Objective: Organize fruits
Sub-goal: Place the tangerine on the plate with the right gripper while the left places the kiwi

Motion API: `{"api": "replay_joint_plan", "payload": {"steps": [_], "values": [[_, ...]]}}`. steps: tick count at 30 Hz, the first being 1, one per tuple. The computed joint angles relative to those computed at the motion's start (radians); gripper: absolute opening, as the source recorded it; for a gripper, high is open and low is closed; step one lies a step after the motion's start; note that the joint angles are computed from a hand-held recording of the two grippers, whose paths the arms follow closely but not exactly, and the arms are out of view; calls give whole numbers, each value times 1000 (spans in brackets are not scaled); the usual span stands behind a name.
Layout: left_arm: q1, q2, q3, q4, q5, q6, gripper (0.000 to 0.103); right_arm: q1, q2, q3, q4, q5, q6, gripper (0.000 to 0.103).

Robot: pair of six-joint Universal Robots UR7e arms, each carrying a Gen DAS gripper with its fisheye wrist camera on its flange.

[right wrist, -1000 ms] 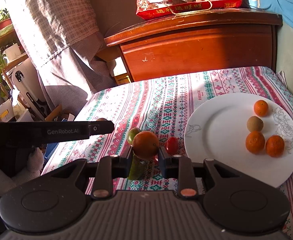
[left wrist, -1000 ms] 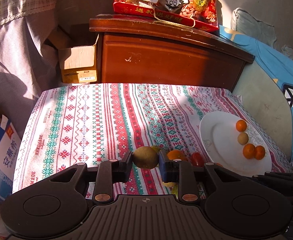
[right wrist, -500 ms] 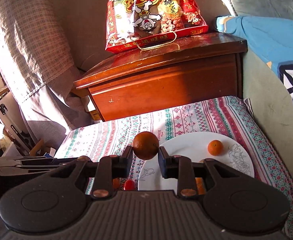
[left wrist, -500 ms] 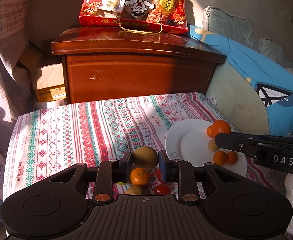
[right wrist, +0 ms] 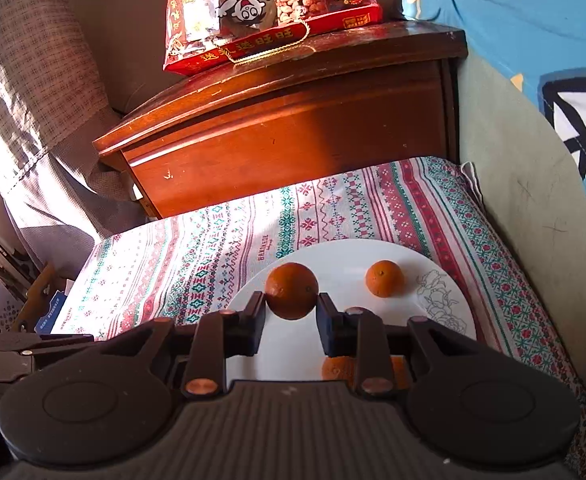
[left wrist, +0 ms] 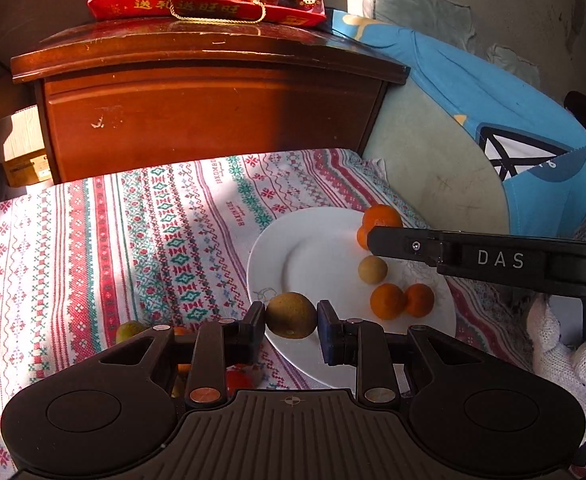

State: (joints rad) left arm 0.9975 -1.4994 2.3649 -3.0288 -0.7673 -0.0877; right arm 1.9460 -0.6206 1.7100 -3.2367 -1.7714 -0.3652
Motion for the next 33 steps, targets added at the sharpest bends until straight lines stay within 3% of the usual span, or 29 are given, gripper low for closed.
{"api": "replay_joint_plan", "payload": {"steps": [8,19,23,33], "values": [[13,56,-15,11,-37,-19,25,-20,8,-26,67,-6,62,28],[12,80,-25,-3,-42,-19,28,-20,11,-29,44,-20,108,31],[-3,75,-28,-6,0,-32,43,-14,12,-27,28,-32,110,32],[-15,27,-53,58,55,-72,58,-2,0,-10,-11,-32,104,32]]}}
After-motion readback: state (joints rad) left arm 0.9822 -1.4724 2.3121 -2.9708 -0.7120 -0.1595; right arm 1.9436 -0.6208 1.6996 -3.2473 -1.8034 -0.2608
